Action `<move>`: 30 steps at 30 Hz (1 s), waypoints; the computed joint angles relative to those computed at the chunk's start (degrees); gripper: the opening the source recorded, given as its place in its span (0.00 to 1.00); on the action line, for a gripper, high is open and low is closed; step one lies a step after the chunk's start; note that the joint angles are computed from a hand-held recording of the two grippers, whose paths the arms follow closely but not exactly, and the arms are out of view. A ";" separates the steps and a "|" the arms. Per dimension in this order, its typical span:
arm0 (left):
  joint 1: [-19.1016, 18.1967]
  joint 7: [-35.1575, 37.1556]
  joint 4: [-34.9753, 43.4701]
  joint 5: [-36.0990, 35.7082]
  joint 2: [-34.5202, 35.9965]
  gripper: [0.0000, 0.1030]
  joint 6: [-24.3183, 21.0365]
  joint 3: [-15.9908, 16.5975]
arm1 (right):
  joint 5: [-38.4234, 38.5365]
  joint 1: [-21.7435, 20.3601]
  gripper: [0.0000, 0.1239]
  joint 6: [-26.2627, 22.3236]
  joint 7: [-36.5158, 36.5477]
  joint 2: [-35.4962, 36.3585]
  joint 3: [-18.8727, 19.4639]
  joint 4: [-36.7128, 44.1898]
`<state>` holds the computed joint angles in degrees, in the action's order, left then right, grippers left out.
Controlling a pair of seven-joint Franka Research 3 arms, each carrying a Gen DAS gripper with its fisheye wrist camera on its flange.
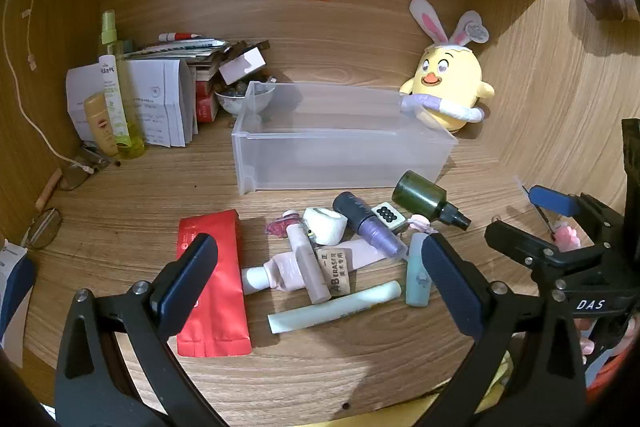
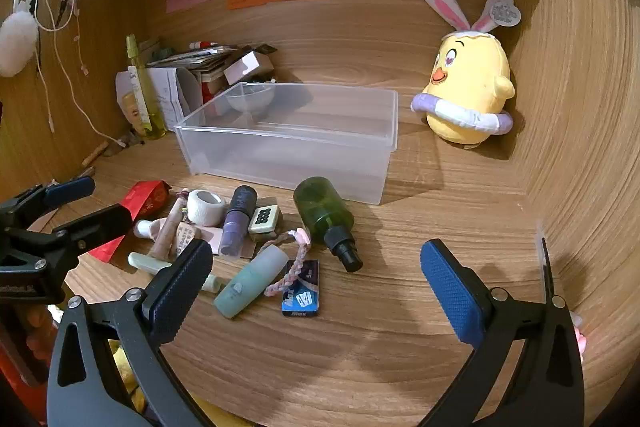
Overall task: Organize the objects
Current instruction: 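Move both tools toward the scattered items in front of the clear box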
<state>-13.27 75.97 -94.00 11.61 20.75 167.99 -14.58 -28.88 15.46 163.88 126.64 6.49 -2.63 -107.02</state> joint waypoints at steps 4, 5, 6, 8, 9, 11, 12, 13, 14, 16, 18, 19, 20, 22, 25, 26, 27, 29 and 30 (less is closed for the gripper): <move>-0.21 -0.07 0.11 0.43 -0.02 1.00 -0.29 0.23 | 0.49 0.01 0.83 0.68 -0.63 0.17 0.03 -0.03; -0.34 -0.22 0.06 0.64 -0.04 1.00 -0.26 0.37 | 0.26 0.13 0.83 0.72 -0.40 0.13 -0.06 -0.06; -0.33 -0.16 0.13 0.67 -0.02 1.00 -0.34 0.33 | 0.20 0.18 0.83 0.68 -0.34 0.20 -0.09 0.00; -0.28 0.01 0.47 0.63 0.14 1.00 -0.63 0.21 | 0.47 0.20 0.83 0.55 -0.64 0.27 -0.05 0.13; -0.31 -0.03 0.47 0.65 0.15 1.00 -0.57 0.24 | 0.76 0.20 0.83 0.44 -0.95 0.31 0.02 0.23; -0.84 -0.72 0.40 1.26 0.12 1.00 -0.40 0.81 | 1.06 0.24 0.83 0.38 -1.33 0.39 0.04 0.40; -1.08 -1.07 0.54 1.63 0.17 1.00 -0.49 1.08 | 0.93 0.31 0.83 0.38 -1.27 0.40 -0.04 0.45; -0.99 -1.02 0.63 1.69 0.24 1.00 -0.50 1.01 | 1.00 0.33 0.83 0.36 -1.34 0.39 -0.05 0.48; -0.94 -1.02 0.65 1.76 0.27 1.00 -0.48 0.96 | 1.24 0.31 0.83 0.37 -1.54 0.40 -0.01 0.51; -0.86 -1.02 0.71 1.75 0.30 1.00 -0.53 0.84 | 1.47 0.33 0.83 0.47 -1.77 0.33 -0.01 0.47; -0.83 -1.01 0.81 1.82 0.35 1.00 -0.59 0.80 | 0.86 0.46 0.83 0.63 -1.29 0.17 -0.15 0.24; -0.85 -1.01 0.76 1.90 0.32 1.00 -0.50 0.80 | 0.98 0.43 0.83 0.58 -1.43 0.20 -0.09 0.32; -0.96 -1.13 0.78 2.07 0.32 1.00 -0.48 0.92 | 1.07 0.41 0.83 0.57 -1.51 0.19 -0.05 0.32; -1.56 -2.03 0.95 2.86 0.39 1.00 -0.46 1.65 | 1.01 0.42 0.83 0.57 -1.42 0.16 -0.05 0.28; -1.57 -2.49 0.73 3.37 0.29 1.00 -0.35 1.71 | 1.83 0.29 0.83 0.53 -2.04 0.14 0.13 0.25; -1.41 -2.38 0.66 3.29 0.26 1.00 -0.42 1.53 | 2.16 0.24 0.83 0.48 -2.32 0.17 0.19 0.31; -1.14 -2.09 0.68 3.03 0.27 1.00 -0.49 1.22 | 2.36 0.23 0.83 0.47 -2.47 0.14 0.21 0.28; -1.06 -2.03 0.47 3.01 0.14 1.00 -0.35 1.19 | 2.27 0.25 0.83 0.53 -2.45 0.13 0.14 0.26; -0.99 -1.93 0.48 2.98 0.15 1.00 -0.32 1.13 | 2.27 0.26 0.83 0.53 -2.46 0.13 0.13 0.26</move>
